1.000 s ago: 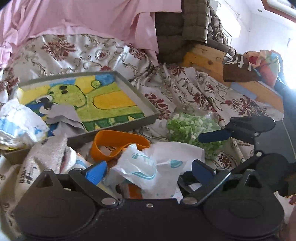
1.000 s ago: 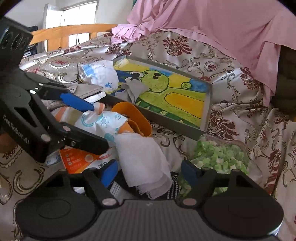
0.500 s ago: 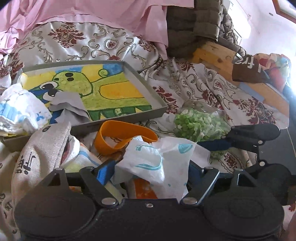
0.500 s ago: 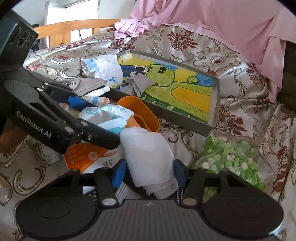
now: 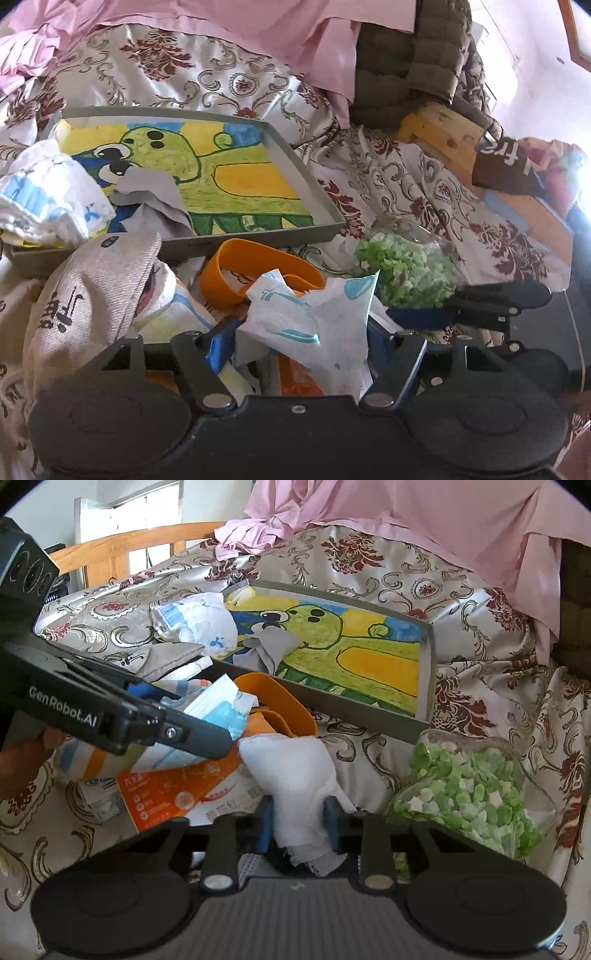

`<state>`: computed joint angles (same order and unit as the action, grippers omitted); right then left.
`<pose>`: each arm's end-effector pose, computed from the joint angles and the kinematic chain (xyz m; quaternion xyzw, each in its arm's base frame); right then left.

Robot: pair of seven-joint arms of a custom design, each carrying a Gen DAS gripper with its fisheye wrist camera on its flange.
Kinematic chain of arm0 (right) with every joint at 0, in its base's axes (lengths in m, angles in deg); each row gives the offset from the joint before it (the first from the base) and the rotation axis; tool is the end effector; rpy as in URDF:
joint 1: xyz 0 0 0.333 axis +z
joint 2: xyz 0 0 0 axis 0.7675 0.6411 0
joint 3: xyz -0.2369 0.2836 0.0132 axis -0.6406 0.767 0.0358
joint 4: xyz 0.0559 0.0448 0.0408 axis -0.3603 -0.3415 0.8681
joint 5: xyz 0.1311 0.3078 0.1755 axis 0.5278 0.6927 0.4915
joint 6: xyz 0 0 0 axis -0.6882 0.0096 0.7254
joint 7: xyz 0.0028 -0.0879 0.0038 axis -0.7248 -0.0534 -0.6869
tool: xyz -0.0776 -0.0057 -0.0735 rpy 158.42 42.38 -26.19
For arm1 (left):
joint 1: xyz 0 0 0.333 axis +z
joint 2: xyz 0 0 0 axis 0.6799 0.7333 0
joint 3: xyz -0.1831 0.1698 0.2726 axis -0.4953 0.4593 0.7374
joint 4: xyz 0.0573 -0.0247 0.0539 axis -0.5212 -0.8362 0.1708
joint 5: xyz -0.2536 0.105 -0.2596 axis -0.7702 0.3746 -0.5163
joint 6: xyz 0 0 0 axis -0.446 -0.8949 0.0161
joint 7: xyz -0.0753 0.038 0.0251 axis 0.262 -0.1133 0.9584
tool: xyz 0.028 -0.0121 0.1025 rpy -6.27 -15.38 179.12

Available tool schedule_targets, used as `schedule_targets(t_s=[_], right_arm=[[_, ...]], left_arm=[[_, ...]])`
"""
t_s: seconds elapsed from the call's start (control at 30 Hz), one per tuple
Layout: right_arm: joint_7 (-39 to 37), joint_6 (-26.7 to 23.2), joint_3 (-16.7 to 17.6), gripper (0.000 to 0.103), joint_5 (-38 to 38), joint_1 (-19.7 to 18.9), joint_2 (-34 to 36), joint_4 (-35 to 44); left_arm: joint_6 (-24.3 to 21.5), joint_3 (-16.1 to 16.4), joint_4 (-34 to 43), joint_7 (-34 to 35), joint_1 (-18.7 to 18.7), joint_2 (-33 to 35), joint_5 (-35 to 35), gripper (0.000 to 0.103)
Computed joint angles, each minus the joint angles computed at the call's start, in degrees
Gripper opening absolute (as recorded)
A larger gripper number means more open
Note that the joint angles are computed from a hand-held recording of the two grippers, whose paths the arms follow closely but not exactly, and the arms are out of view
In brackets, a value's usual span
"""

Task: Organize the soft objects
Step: 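Lift and carry the tissue packet and cloth with both tools over the tray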

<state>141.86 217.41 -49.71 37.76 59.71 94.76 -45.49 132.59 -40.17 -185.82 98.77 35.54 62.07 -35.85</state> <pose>0.5672 0.1904 0.5061 -0.7979 0.4543 -0.2459 0.3106 0.6130 -0.2810 0.4967 -0.5316 0.7144 -0.4464 0.0881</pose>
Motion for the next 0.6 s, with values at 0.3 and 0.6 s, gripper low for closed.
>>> schedule_targets(t_s=[0.3,0.6], right_arm=[[-13.3,-3.0,5.6,0.014,26.4,-4.6,-0.4,3.0],[-23.4,-2.9,3.9,0.009,43.5,-2.6,-1.0,4.8]], left_arm=[[3.8,-3.0,-1.5,2.1,1.5,-0.8,-1.6,0.071],[7.1,-7.1,-2.2,4.3,4.1,-1.2,-4.3,0.071]])
